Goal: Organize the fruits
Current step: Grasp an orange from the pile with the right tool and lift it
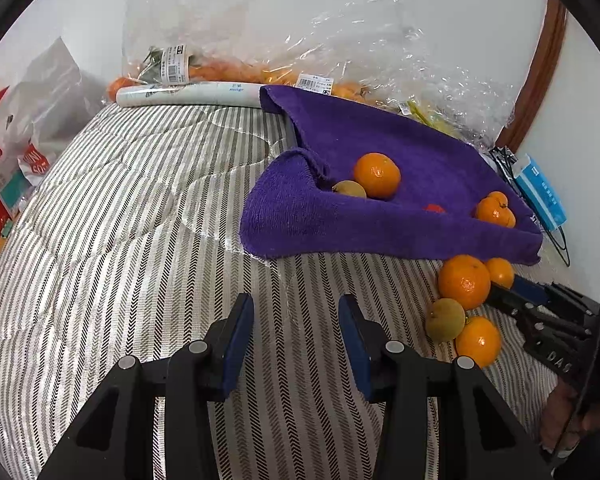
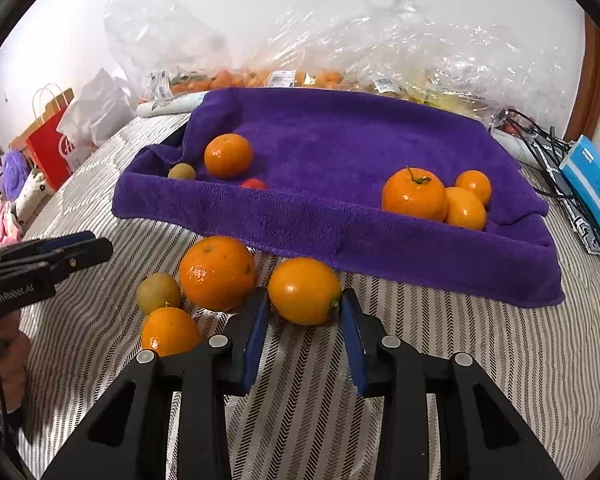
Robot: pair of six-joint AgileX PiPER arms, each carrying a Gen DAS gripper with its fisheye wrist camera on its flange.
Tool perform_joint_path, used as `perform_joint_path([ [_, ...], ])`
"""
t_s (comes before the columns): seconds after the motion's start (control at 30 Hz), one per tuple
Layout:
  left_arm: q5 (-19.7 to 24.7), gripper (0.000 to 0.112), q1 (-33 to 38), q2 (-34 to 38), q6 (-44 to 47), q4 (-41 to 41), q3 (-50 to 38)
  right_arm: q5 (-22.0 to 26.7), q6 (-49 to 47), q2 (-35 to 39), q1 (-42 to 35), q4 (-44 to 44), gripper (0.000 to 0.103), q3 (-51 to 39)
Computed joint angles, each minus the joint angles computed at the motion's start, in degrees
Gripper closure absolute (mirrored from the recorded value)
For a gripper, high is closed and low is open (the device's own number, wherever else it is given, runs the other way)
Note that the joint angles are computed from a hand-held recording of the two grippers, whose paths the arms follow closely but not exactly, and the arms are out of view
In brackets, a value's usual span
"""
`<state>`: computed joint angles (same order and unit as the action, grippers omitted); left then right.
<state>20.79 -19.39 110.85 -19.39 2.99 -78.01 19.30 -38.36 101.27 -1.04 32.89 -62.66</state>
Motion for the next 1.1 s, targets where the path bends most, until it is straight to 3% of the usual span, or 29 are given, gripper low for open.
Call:
perform_joint_path([
  [0.27, 0.7, 0.07, -0.7, 0.3, -3.6, 4.7, -0.5, 0.9, -1.9, -2.2, -2.1, 1.7, 0.068, 1.8],
  [0.5, 2.1, 0.058, -1.9, 0.8, -3.9, 7.3, -1.4, 1.2, -1.4, -4.4, -3.9, 1.4, 0.068, 3.7],
  [0.83, 2.4, 0.058, -1.6, 0.1, -1.0, 3.7, -1.2, 1.4, -3.1, -8.4, -7.0, 2.7, 0.068, 5.9],
  [1.0, 2.2, 0.058, -1.4, -1.9, 11.2, -11.1, 0.5, 2.7, -9.0, -11.2, -10.3, 8.0, 0.068, 7.1],
  [1.1, 1.6, 0.058, -2.7, -2.6, 13.9, -14.1, 1.5, 3.5, -11.3, -11.8, -12.0, 10.3, 0.067, 7.5],
])
